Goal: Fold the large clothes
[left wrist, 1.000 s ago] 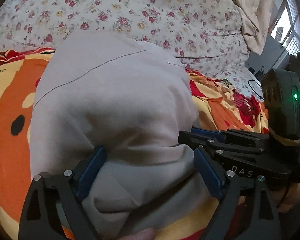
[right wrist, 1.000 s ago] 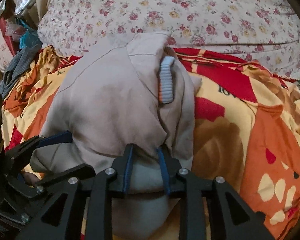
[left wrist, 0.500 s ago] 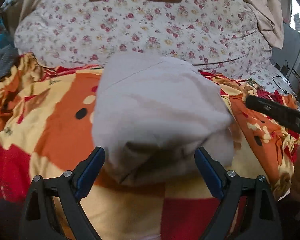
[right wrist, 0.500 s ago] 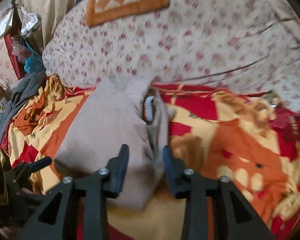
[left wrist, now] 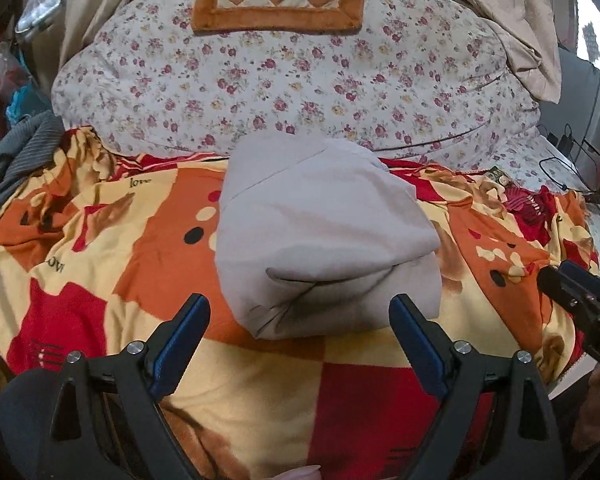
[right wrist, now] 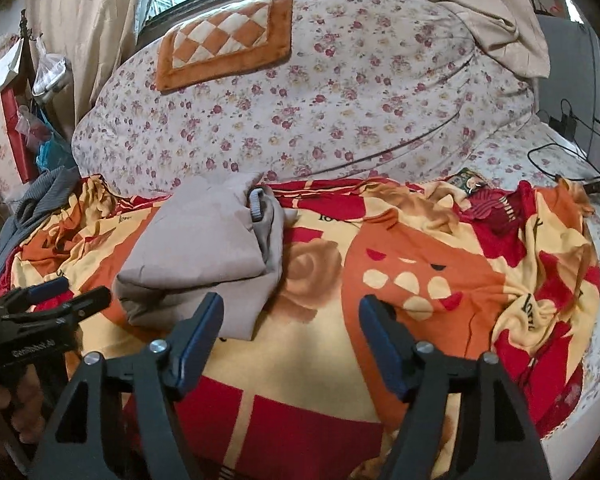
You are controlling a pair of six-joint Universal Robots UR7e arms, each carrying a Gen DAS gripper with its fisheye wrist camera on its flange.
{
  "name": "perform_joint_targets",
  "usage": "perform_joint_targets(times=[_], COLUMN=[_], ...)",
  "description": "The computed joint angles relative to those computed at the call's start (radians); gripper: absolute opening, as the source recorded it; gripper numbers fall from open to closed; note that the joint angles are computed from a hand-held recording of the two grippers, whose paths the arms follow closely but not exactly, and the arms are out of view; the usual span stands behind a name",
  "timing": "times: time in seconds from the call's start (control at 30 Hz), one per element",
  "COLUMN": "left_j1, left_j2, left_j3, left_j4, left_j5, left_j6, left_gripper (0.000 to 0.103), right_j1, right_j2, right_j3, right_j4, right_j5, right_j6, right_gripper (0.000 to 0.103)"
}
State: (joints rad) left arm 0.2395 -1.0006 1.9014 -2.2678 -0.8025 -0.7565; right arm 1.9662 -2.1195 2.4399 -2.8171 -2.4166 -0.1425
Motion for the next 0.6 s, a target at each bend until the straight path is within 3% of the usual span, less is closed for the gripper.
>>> perform_joint_targets(times=[0.13,0.3,0.43,0.53,0.6], left_j1=[0.001,0.059,0.138,0.212,0.253], left_j2=[-0.004,-0.039,-0.011,0.071,0.131], left_j3=[-0.006,-0.033,-0.120,-0.259,-0.352], left_j4=[0.019,0.065,0.122,0.140,0.128], left_j5=[-0.012,-0.041,0.001,0.030,0.040], left_j6=[-0.011,-0.048,-0.032,0.023,0.072], left_gripper=[0.089,0.089,0.089,0.089,0.089], right_j1=[0.006,-0.074,-0.076,-0.080,-0.087], right_j2=[-0.001,0.016,0.158,0.290,0.355], right_j3=[0.004,0.020,-0.020,-0.145,-0.221], right_j4=[-0.001,-0.084,-0.300,-0.310,-0.284], right_j5=[0.000,0.074,0.101,0.131,0.149], right_j6=[-0.004,-0.023,-0.177,-0.233,-0.226], right_gripper=[0.073,0.074,0.073,0.073,0.073])
